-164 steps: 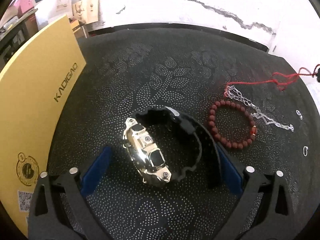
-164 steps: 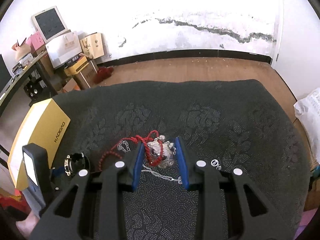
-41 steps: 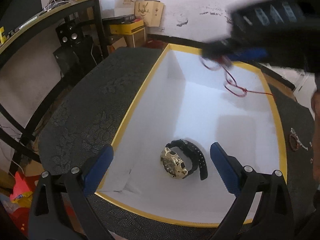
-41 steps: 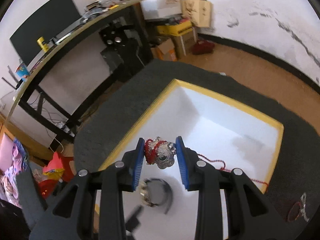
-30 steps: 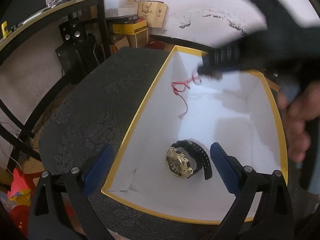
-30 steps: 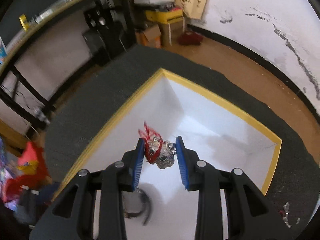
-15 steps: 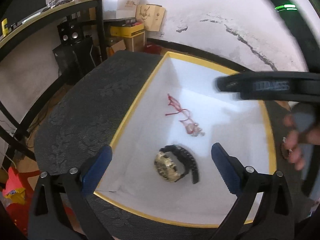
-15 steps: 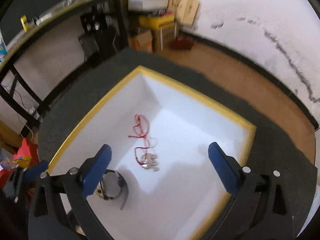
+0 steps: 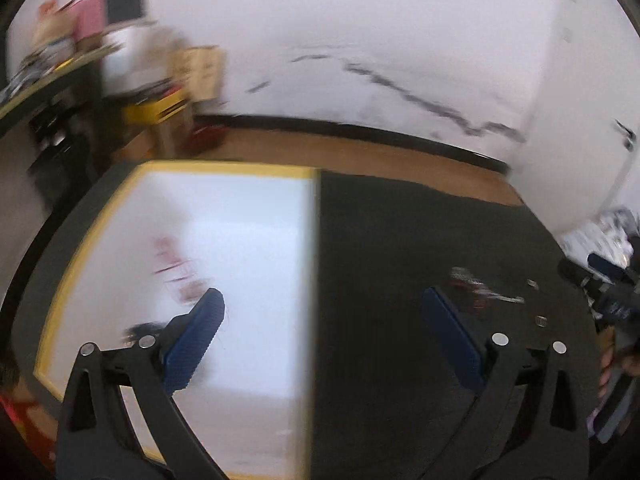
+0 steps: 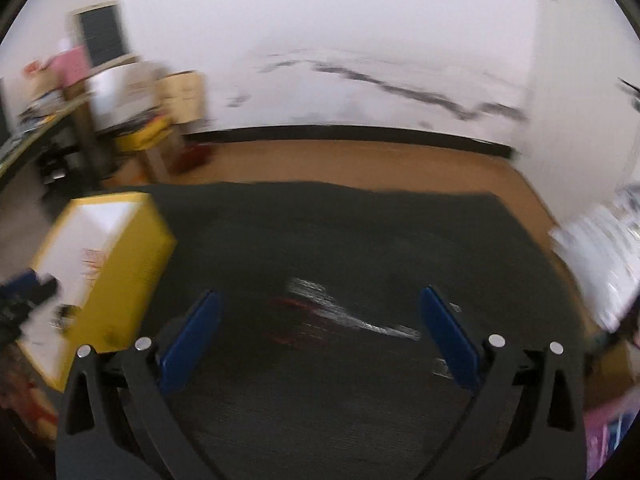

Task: Organize jewelry
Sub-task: 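Move both grippers back over the rug toward the bracelet and rings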

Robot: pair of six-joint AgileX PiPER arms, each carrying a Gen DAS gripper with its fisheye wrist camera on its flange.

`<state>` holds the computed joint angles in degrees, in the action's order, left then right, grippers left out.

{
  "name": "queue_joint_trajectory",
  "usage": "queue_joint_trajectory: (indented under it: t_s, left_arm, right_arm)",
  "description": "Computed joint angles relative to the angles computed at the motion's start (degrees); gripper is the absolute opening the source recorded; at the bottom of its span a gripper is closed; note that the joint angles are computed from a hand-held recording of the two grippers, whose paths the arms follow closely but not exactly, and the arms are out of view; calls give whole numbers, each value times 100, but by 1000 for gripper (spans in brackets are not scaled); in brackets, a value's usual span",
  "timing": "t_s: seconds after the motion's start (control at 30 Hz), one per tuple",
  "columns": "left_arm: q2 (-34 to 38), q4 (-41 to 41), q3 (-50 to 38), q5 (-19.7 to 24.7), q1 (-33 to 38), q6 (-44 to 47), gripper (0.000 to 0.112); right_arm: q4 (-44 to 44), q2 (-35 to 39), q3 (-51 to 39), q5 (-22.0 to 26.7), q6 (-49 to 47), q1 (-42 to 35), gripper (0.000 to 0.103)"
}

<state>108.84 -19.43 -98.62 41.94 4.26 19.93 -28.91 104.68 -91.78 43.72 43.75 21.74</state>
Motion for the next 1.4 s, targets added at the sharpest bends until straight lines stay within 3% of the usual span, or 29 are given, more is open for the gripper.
queue_joint_trajectory:
  t_s: [0.07,0.13,0.27,0.37,0.67,0.93,1.27,1.4]
  left_arm:
    - [98,459,24,-180,-632,-361,97]
    - [219,789,15,-315,-1120,-581,97]
    - [421,1644,39,-610,-1838,-1210,97]
    - [579,1908,-36,-738,-2110,-1614,97]
    - [1057,2359,-423,-488,-2356,-2295,97]
    - [1425,2275,-903,-210,-2425,-2323,97]
    - [2415,2374,-2155,472,-2488,-2546,97]
    - [2711,2596,-2491,538,-2390,-2732,97]
  right_arm:
    - [-65,-334,808,-343,201,-345,96]
    - [435,-508,1215,-629,-65,-746,96]
    - [433,-668,1539,-974,-130,-1071,96]
    - [956,-673,1515,-1053,-650,-1184,96]
    - [1682,-815,1762,-1342,-1769,-1463,96]
    - [1692,-926,1908,-1457,-1829,-1516,96]
    - [1911,-897,1871,-1385,-2018,-1671,96]
    - [2060,-920,1860,-1370,-2192,-1738,96]
